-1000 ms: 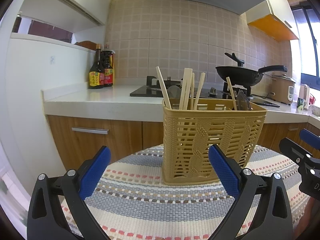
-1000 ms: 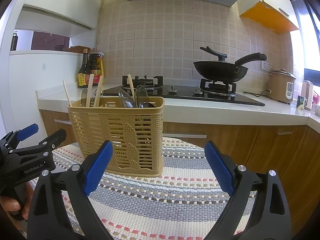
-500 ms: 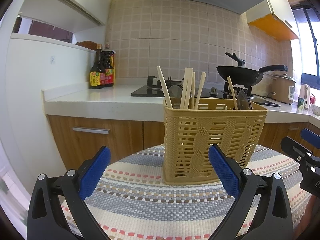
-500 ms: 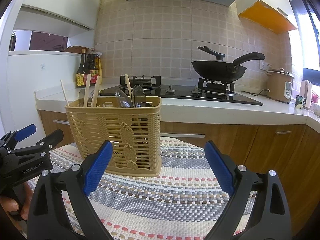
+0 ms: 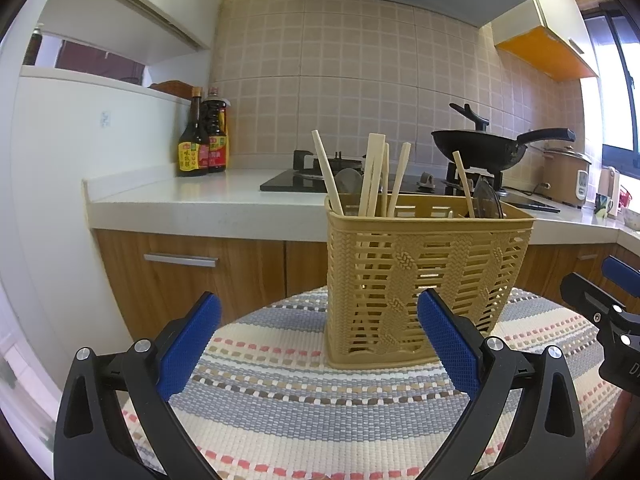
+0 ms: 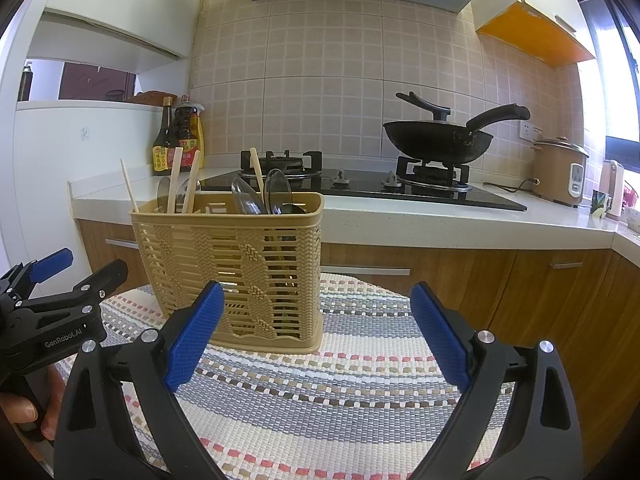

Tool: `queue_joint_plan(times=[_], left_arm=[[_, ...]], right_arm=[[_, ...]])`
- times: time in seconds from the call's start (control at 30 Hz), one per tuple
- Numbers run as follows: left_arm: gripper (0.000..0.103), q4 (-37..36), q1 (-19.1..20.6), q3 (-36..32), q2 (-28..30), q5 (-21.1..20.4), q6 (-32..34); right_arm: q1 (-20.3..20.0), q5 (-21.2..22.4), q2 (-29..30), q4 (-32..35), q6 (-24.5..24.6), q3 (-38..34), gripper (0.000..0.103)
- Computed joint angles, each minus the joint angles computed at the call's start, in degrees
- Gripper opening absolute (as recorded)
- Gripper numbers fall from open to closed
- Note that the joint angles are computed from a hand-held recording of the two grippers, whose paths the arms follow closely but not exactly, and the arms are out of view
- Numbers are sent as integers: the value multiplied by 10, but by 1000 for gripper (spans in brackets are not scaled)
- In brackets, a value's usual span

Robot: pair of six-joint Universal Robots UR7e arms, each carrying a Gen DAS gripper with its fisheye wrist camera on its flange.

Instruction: Organize utensils

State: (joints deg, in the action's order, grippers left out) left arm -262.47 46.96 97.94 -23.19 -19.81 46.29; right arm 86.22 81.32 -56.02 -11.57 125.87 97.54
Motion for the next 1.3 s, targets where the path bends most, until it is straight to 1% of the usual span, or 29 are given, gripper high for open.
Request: queue_joint_plan(times=[0.13, 0.67, 0.93, 1.07, 1.13, 1.2, 1.3], left_arm=[[95, 17, 2, 0, 1, 3, -11], [95, 16, 2, -2, 2, 2, -8], [95, 12, 2, -3, 3, 2, -3], [95, 1, 0, -9, 5, 6, 12], [95, -17, -1, -18, 10, 7, 36], [95, -42, -2, -32, 15, 9, 75], [95, -45, -3, -40, 19, 14, 89]], right_arm=[[-1, -1, 0, -2, 1, 1, 91], [0, 6, 3, 2, 6, -2, 92], [1, 9, 4, -3, 0, 1, 92], [1, 8, 4, -3, 3, 1, 92], [1, 8, 4, -1, 5, 0, 92], [1, 8, 4, 0, 7, -1, 92], [1, 10, 4, -1, 8, -1, 92]])
